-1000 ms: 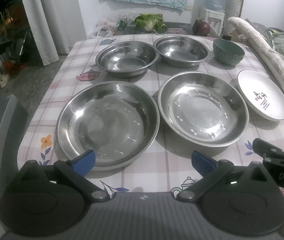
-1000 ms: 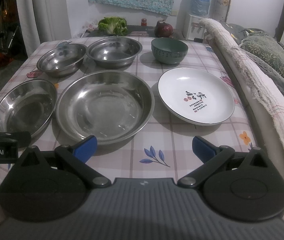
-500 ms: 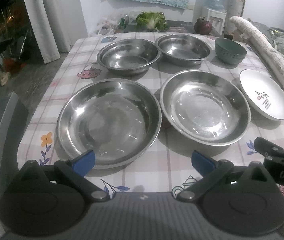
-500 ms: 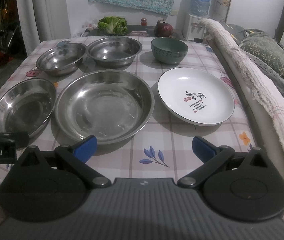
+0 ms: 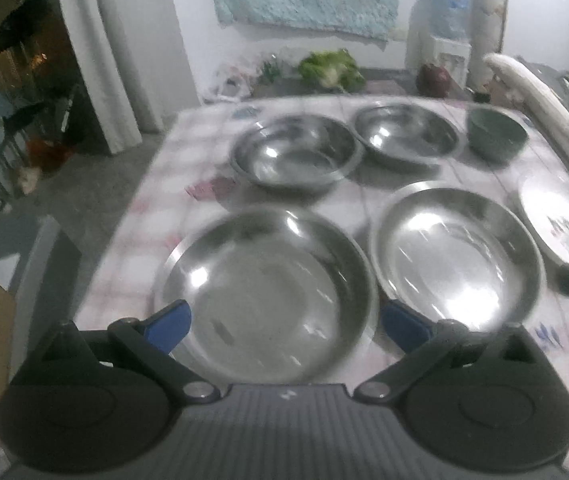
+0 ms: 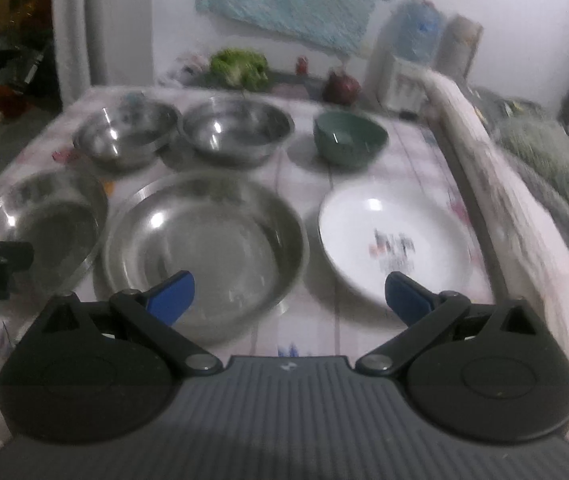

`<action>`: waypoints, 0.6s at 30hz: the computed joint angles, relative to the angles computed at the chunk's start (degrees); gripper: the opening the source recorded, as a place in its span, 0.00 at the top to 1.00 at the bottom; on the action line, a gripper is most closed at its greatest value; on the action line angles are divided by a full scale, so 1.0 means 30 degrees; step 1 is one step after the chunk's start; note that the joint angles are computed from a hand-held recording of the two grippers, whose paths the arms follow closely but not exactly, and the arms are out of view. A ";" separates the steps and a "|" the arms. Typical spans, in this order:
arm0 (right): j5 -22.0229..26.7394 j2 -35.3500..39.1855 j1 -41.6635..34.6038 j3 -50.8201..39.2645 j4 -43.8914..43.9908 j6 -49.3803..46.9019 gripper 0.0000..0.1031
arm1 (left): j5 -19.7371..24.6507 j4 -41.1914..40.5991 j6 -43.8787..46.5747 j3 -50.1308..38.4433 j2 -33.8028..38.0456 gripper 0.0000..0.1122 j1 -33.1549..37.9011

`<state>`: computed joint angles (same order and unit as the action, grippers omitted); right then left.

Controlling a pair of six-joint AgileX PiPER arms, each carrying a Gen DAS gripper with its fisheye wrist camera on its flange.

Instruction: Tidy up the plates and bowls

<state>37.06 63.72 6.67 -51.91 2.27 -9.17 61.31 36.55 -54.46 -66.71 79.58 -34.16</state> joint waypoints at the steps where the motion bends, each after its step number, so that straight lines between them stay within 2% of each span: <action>1: -0.0221 0.0364 -0.0408 -0.0423 0.1264 -0.1289 0.01 | -0.0228 0.0057 0.0389 -0.0330 0.0210 0.08 0.0496; 5: -0.0131 0.2169 -0.2004 -0.2283 0.8036 -0.7526 0.01 | -0.1845 -0.1226 0.3430 -0.1629 0.0804 0.08 0.3134; 8: 0.1343 0.4338 -0.2767 -0.4346 1.2115 -1.0603 0.01 | -0.3930 -0.4127 0.6537 -0.2454 0.1382 0.08 0.5765; 11: 0.1869 0.6857 -0.2737 -0.6904 1.3680 -1.1028 0.01 | -0.5767 -0.8008 0.9800 -0.3147 0.2249 0.08 0.8363; 13: 0.2191 0.8666 -0.2498 -0.8980 1.4437 -1.1358 0.01 | -0.6975 -0.9327 1.0954 -0.3532 0.3054 0.08 0.9480; 15: 0.2807 1.0727 -0.2101 -1.1665 1.4281 -1.0839 0.02 | -0.7133 -0.8636 1.0725 -0.4658 0.4416 0.09 0.9810; 18: 0.3912 1.3242 -0.1384 -1.5114 1.3646 -0.8996 0.13 | -0.6960 -0.7044 0.9877 -0.6472 0.6523 0.15 0.9970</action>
<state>48.79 103.45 2.52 -97.26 43.21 -36.16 40.43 15.41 -24.83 -86.13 99.15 -4.25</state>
